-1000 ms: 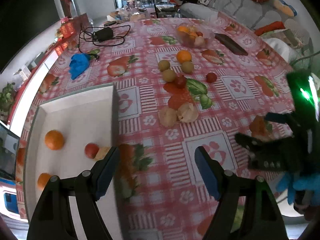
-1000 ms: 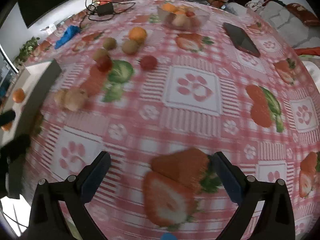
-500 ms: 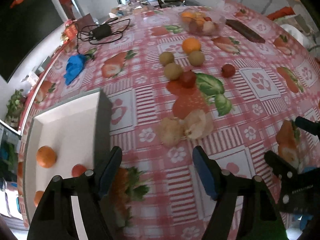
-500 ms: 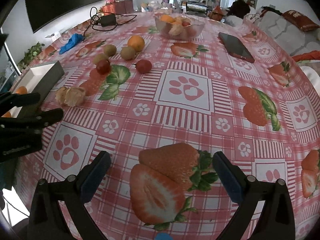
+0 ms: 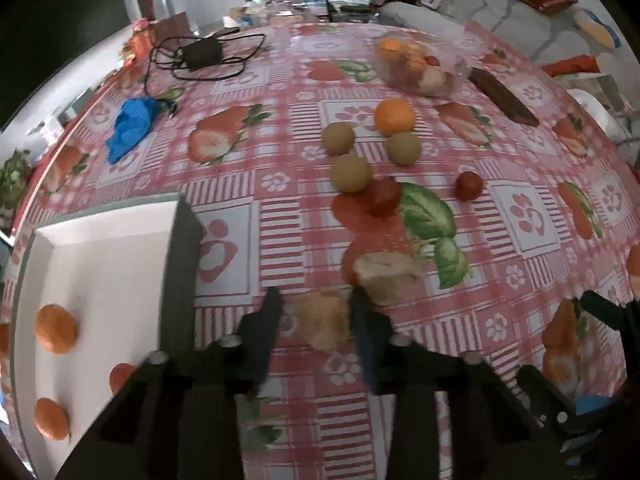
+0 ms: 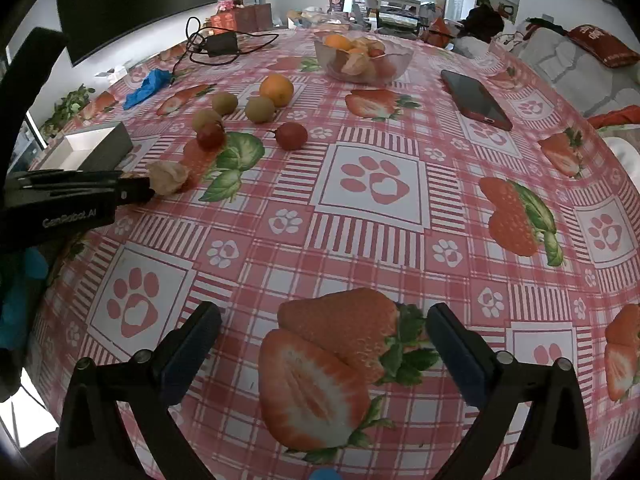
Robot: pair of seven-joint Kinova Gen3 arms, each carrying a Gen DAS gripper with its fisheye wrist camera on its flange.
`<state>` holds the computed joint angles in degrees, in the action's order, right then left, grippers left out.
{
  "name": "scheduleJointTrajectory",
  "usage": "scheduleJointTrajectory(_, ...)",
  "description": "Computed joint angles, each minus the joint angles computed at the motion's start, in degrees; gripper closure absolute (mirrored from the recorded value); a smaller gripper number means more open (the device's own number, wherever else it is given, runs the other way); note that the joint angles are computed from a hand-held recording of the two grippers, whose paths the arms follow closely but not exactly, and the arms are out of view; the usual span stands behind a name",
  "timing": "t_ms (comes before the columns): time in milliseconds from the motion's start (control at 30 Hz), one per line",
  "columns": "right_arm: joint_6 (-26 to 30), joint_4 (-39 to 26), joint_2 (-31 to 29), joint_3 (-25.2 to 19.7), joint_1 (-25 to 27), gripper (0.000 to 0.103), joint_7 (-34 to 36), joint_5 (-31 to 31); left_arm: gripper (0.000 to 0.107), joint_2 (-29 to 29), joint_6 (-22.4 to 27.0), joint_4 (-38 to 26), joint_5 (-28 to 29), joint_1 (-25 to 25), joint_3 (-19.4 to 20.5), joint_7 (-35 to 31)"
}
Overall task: Organize fruits
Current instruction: 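Lower the left gripper onto a tan husked fruit and close on it, then grasp a red plum with the right gripper while the left gripper holds the husked fruit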
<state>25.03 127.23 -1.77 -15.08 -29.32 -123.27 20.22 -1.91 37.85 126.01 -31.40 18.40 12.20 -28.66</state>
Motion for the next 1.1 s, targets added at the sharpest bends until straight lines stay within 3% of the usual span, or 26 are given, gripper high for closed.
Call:
scheduleJointTrajectory(300,0.5,-0.5,0.2,0.3,0.0,0.000,1.5,-1.2,0.083,-3.5,0.1,2.4,3.3,-0.4,0.8,-0.2)
scheduleJointTrajectory(500,6.7,-6.2,3.4,1.9,0.5,0.000,11.0,-8.8,0.083,-6.8,1.5,5.1,3.1,-1.8,4.8,3.5)
scheduleJointTrajectory(667,8.6,-11.2,7.1,3.2,1.1,0.000,15.2,-13.6,0.083,-6.9,2.1,5.5,1.4,-2.0,6.6,6.5)
scheduleJointTrajectory(900,9.9,-16.8,12.2,5.2,-3.7,0.000,7.9,-5.9,0.082,-6.9,2.1,5.9,-0.2,-1.5,6.9,8.3)
scheduleJointTrajectory(1100,9.2,-20.4,15.4,6.5,-5.5,0.000,6.1,-3.8,0.082,-6.7,2.5,5.9,-1.0,-1.2,7.2,9.4)
